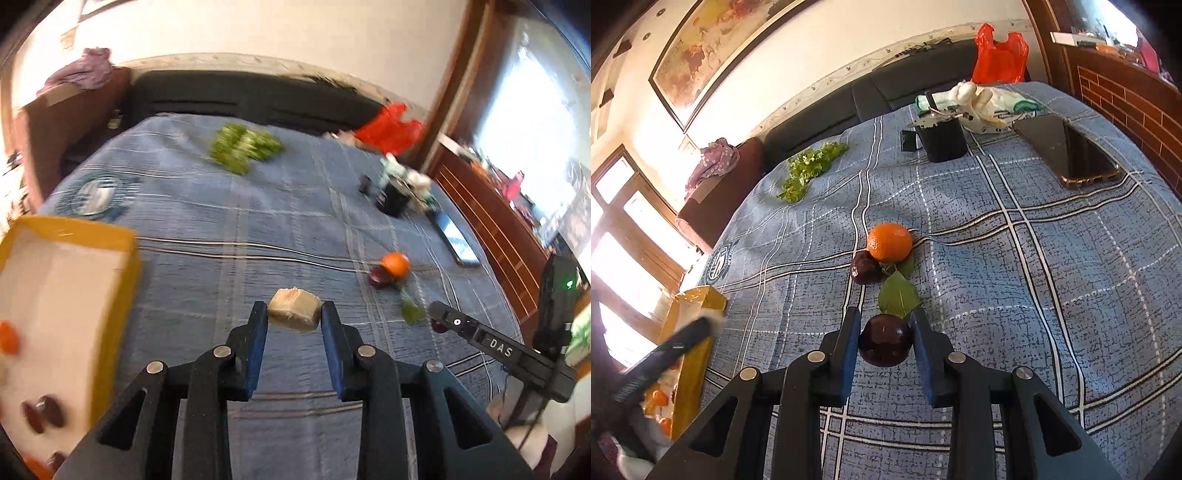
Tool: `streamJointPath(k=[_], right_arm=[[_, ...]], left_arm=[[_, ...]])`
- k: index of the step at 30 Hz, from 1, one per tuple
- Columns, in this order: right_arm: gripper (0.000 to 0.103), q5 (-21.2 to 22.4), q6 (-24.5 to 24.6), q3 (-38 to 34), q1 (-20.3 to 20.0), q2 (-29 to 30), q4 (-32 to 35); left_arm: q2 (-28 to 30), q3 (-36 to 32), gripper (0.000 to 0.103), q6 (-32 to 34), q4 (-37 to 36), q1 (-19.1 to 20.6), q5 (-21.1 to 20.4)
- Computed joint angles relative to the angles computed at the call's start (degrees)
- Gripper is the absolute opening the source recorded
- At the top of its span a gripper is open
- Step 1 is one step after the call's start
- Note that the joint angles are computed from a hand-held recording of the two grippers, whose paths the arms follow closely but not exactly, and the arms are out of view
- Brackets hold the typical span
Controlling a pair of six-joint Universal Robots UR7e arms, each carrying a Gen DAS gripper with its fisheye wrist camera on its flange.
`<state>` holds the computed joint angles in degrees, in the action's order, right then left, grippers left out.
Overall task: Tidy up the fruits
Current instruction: 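Carry the rice cake and plum into the tray and open both tools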
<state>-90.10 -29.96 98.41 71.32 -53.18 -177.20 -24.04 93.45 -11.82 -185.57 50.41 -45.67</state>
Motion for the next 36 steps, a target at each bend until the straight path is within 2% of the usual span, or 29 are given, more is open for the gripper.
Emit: streamJointPath(k=[4,9,12,15,18,21,25,27,32,34,36], right_arm=[[0.03,-0.94,-0.43,0.58,0.21,0.43,-3.5],[0.03,-0.14,-0.51,1.47,0.26,-0.04,-4.85],[0.03,-1.63,-1.83,3.55,1.65,0.07,-9.76],[0.031,0.73,-2.57,6.53,3.27,-1.6,-8.72],[0.031,3.96,-4.05,8.9,5.96,-3.29,-2.42],[0.031,6.93,-5.31,9.45,8.63,-3.34,5.61],[0.032,10.58,-3.74,6.58,11.83,-0.15,18.41],[0.032,9.45,-3.38,5.86,13.42,1.88,19.04],[0.032,2.64,-5.5,5.38,17.99,7.1,16.39],[0.032,0.07,-7.45,6.08,19.21,8.59,14.73],[0.032,-2.64,-9.22,6.61,20.2,10.14,12.64]], left_arm=[[-6.13,8.96,0.029,-2.19,-5.26,-1.05,3.83],[-13.38,20.12,0.029,-2.01,-13.0,-3.26,8.77],[-16.71,25.73,0.029,-2.36,-16.39,-4.69,13.05],[-18.52,29.29,0.029,-2.05,-17.55,-5.61,18.18],[-19.97,32.15,0.029,-3.81,-16.4,-5.42,22.0],[-21.45,33.87,0.029,-8.42,-13.76,-3.44,21.88],[-22.41,34.75,0.029,-11.82,-13.19,-0.27,20.37],[-22.74,34.72,0.029,-11.7,-13.36,1.14,19.65],[-23.94,33.86,0.029,-13.24,-11.65,5.66,16.23],[-23.78,33.71,0.03,-11.14,-14.17,6.79,14.0],[-23.29,33.06,0.03,-9.75,-14.47,6.99,14.12]])
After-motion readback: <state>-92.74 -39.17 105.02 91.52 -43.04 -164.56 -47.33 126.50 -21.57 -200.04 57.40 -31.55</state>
